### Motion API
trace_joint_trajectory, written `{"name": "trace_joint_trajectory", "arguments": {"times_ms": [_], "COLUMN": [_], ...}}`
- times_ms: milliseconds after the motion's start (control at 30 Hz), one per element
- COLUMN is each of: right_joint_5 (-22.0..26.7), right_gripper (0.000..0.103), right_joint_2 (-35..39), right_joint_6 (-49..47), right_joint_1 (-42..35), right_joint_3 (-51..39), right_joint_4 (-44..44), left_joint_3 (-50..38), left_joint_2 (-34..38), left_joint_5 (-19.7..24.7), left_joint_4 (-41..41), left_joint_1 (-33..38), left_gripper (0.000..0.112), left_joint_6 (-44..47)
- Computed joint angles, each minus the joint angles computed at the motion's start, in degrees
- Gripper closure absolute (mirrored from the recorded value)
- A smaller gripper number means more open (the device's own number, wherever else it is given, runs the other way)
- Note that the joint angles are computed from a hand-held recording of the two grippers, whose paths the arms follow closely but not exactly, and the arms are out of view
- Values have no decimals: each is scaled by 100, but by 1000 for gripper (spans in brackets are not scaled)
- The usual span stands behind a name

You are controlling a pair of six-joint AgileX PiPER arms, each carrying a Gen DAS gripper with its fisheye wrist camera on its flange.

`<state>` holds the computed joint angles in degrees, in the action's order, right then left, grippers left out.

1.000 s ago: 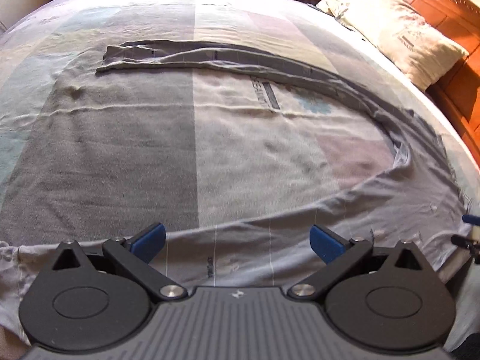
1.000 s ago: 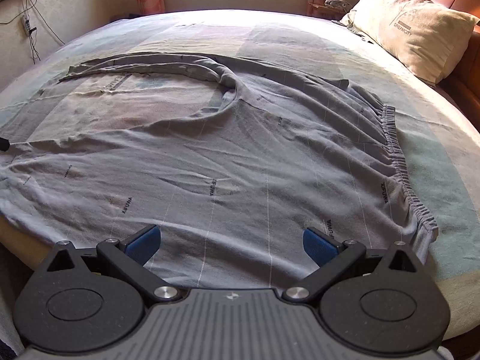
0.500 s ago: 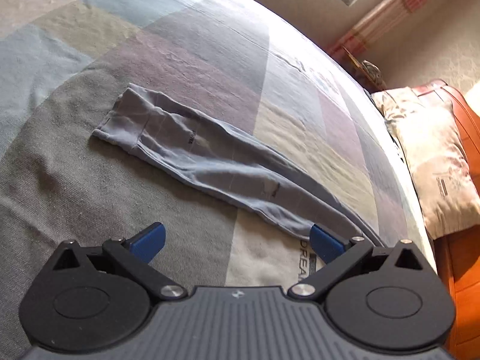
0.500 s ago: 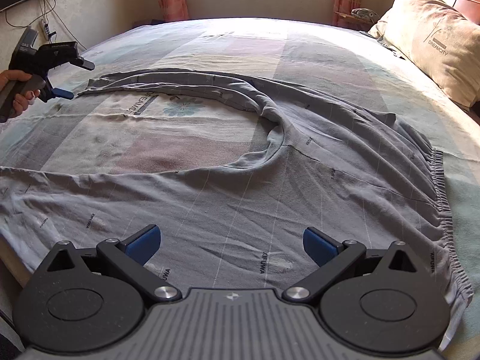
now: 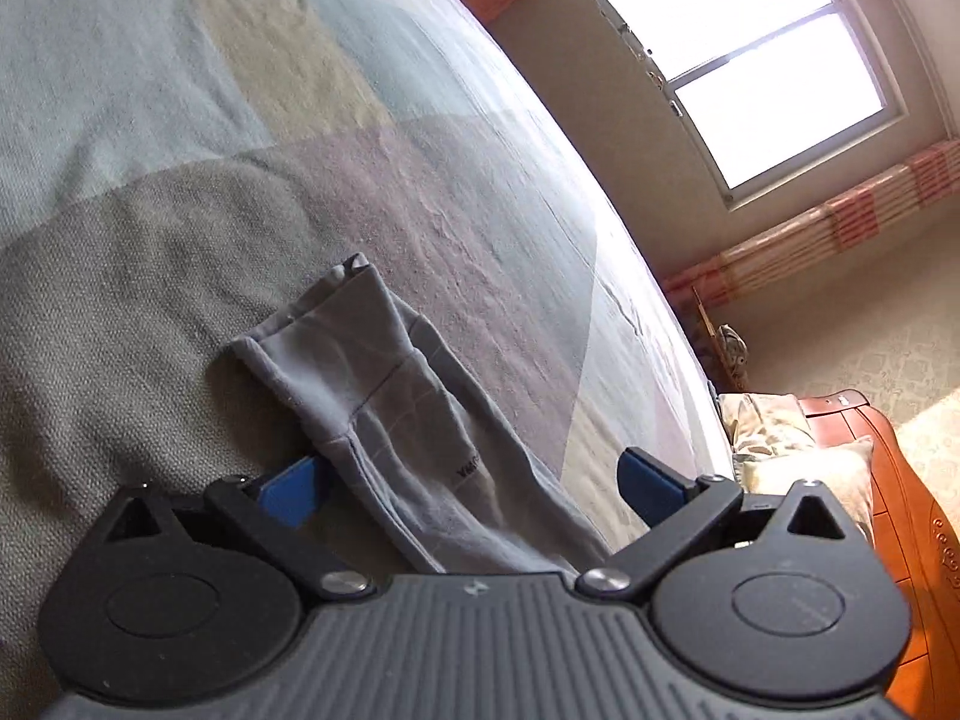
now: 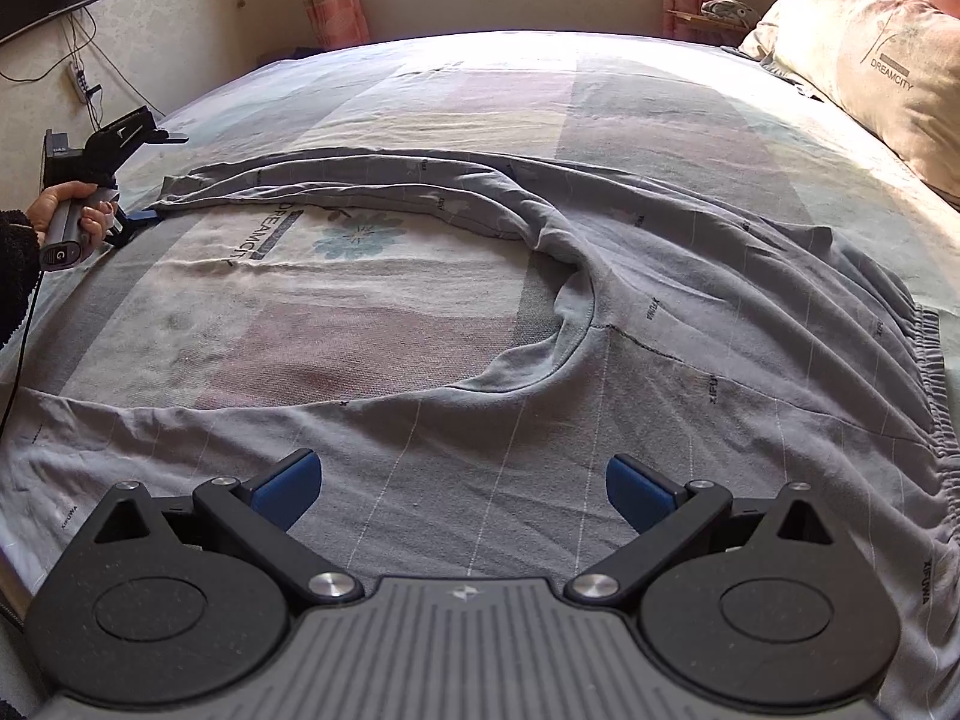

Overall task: Fold clothes
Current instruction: 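Move the left tool to a sweatpants leg cuff and grasp it, then hold the cuff with the left tool while the right tool grasps the leg and pulls it taut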

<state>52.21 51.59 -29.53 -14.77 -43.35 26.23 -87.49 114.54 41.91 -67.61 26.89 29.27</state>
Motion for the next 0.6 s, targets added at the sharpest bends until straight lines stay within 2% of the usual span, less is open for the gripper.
{"name": "trace_joint_trajectory", "arguments": {"times_ms": [100, 200, 267, 300, 400, 467, 600], "right_joint_5": [14, 40, 43, 45, 21, -4, -54], "right_gripper": [0, 0, 0, 0, 0, 0, 0], "right_joint_2": [-3, -62, -86, -98, -76, -49, -88], "right_joint_6": [-18, -71, -99, -113, -44, 52, 258], "right_joint_1": [-118, -249, -345, -393, -477, -447, -245], "right_joint_3": [53, 82, 103, 114, 143, 149, 155], "right_joint_4": [-35, -63, -63, -63, -54, -79, -267], "left_joint_3": [129, 265, 280, 332, 503, 487, 183], "left_joint_2": [1, -38, -87, -141, -323, -386, -318], "left_joint_5": [-277, -656, -891, -1032, -1550, -1763, -1627], "left_joint_4": [-340, -558, -349, -209, 531, 1264, 2245], "left_joint_1": [-49, -114, -201, -260, -494, -602, -599], "left_gripper": [13, 23, 34, 39, 64, 85, 99], "left_joint_6": [416, 534, 327, 294, 330, -309, -1698]}}
